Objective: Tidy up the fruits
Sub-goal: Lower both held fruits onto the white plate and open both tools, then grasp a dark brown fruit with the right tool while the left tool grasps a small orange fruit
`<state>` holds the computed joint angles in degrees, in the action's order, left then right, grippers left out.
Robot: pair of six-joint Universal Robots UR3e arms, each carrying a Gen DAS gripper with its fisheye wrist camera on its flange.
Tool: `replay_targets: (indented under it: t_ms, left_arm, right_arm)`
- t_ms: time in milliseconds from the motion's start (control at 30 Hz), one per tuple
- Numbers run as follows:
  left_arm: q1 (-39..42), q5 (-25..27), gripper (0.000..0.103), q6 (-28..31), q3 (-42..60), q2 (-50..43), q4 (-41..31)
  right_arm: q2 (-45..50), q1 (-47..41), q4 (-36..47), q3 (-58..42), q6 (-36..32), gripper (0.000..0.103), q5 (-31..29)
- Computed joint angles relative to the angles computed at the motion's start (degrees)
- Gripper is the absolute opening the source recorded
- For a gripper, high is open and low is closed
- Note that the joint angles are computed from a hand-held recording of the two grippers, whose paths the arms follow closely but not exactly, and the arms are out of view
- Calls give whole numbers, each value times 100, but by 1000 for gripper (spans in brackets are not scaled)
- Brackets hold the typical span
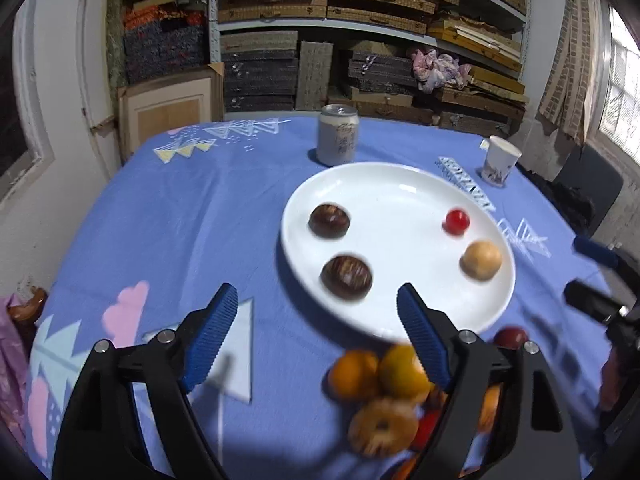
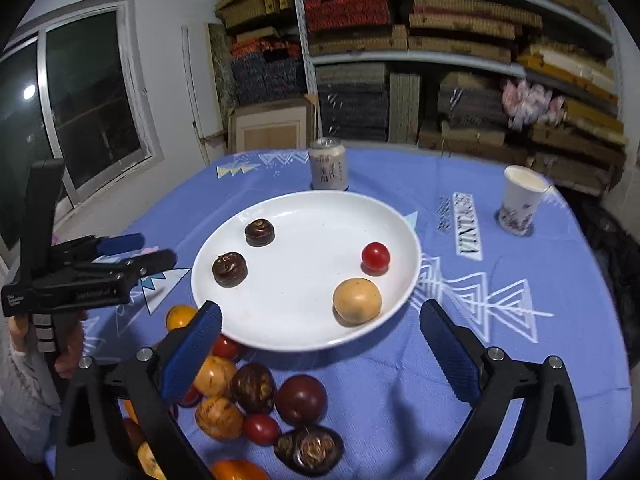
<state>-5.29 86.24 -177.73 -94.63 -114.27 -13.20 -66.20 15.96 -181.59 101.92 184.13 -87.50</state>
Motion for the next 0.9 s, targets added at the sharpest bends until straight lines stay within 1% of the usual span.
replay_targets:
  t_ms: [33, 100, 167, 267, 300, 400, 467, 533, 633, 700, 767, 900]
  left_arm:
    - [-43, 138, 80, -35, -372, 136, 241]
    - [-37, 38, 80, -24, -712, 265, 330]
    - [-135, 36, 80, -26, -817, 257, 381]
    - [-507, 370, 80, 220, -809, 133, 649]
    - [-599, 469, 80, 261, -779, 94, 714]
    - [-651, 306, 79, 303, -730, 72, 614]
    - [-646, 206, 70, 326, -719, 60, 570]
    - [-627, 60, 66, 361, -677, 49, 455]
    - [-657, 42, 64, 431, -551, -76, 366]
    - [-668, -32, 58, 473, -473, -138, 299]
    - [-666, -178, 50, 530, -414, -177, 201]
    - [-672, -156, 50, 534, -401, -257, 314]
  right_arm:
    - [-76, 45, -209, 216, -60, 100, -48]
    - [-190, 79, -272, 415, -163, 100, -41]
    - [-271, 179, -350, 585, -187, 100, -256]
    - [-495, 215, -469, 883, -262, 100, -248]
    - [-562, 204, -529, 999, -268, 100, -225]
    - [-718, 70, -402, 1261, -359, 100, 156]
    - [-771, 13, -302, 1373, -373, 100, 294]
    - [-799, -5, -296, 1433, -343, 100, 315]
    - [-849, 21, -510, 1546, -287, 100, 169]
    - [-927, -31, -598, 1645, -291, 100, 264]
    - [-957, -75, -689, 1716, -303, 100, 383]
    - [-977, -122, -422, 1661, -282, 100, 493]
